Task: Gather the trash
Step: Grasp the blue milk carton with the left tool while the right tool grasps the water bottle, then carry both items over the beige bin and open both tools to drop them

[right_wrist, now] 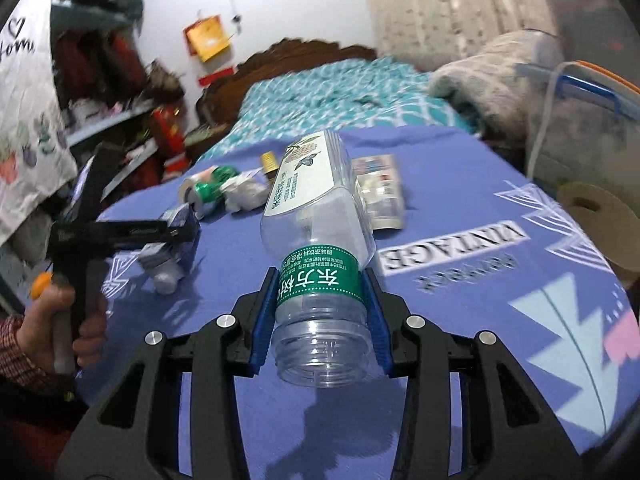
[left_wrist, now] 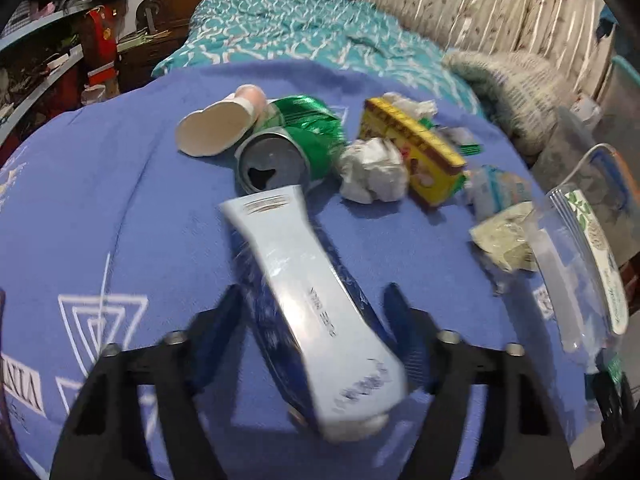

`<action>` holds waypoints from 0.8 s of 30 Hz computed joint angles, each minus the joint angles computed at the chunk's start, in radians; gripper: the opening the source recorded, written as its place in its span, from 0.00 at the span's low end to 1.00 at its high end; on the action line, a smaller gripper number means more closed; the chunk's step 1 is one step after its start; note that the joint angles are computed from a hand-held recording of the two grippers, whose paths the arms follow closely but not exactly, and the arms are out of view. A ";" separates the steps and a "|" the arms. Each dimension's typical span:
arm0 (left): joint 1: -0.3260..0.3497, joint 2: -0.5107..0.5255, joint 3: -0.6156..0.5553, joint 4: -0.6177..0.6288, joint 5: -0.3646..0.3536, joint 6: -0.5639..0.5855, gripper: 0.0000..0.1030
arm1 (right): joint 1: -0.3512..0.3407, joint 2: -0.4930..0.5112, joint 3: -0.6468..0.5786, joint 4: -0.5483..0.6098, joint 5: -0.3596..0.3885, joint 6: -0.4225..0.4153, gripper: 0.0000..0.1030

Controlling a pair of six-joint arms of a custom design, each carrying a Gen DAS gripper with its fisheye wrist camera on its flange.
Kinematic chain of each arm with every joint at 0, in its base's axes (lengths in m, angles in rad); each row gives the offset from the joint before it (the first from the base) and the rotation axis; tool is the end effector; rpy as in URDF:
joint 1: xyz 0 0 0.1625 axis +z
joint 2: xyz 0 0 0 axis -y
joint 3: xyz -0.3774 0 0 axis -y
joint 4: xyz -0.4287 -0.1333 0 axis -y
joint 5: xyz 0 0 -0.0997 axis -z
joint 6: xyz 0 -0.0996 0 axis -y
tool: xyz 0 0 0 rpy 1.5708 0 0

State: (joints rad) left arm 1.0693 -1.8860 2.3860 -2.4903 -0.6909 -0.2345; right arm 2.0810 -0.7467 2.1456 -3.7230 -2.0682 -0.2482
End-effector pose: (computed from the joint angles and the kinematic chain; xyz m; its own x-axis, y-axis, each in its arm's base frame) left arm 0.0034 -0.4308 0.2984 -0.7923 -0.1558 -0.5899 0.2621 0.7861 -0.5597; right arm 0.3107 -0.3795 0.0008 -0.8104 -0.2963 0.5054 -0.5729 0.5816 -0.5776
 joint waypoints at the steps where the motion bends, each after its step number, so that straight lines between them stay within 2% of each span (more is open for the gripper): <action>1: -0.029 -0.043 0.034 0.015 0.011 -0.016 0.56 | -0.001 -0.003 0.007 -0.023 -0.008 -0.003 0.42; 4: -0.110 -0.087 0.091 0.004 0.010 -0.006 0.53 | -0.002 0.003 0.036 -0.160 -0.075 -0.028 0.42; 7: -0.164 0.001 0.075 -0.063 -0.051 0.081 0.52 | -0.044 -0.028 0.072 -0.252 -0.107 0.020 0.42; 9: -0.178 0.103 0.032 -0.104 -0.135 0.130 0.51 | -0.080 -0.066 0.102 -0.291 -0.130 0.055 0.42; 10: -0.178 0.189 -0.012 -0.135 -0.217 0.169 0.51 | -0.102 -0.093 0.119 -0.304 -0.137 0.074 0.42; 13: -0.187 0.399 -0.126 -0.196 -0.362 0.259 0.51 | -0.185 -0.200 0.176 -0.306 -0.127 0.157 0.42; 16: -0.193 0.643 -0.304 -0.160 -0.536 0.310 0.51 | -0.284 -0.312 0.220 -0.233 -0.072 0.267 0.42; 19: -0.191 0.853 -0.483 -0.092 -0.640 0.327 0.51 | -0.392 -0.413 0.252 -0.149 0.033 0.379 0.42; 21: -0.198 0.962 -0.581 -0.047 -0.644 0.332 0.51 | -0.439 -0.438 0.251 -0.118 0.081 0.427 0.42; 24: -0.211 1.063 -0.672 -0.020 -0.608 0.306 0.55 | -0.464 -0.439 0.234 -0.091 0.087 0.463 0.43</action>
State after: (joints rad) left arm 0.8582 -0.8231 1.7136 -2.5103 -1.2987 0.0715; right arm 1.6175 -1.1860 2.3793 -3.8144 -1.9815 0.2144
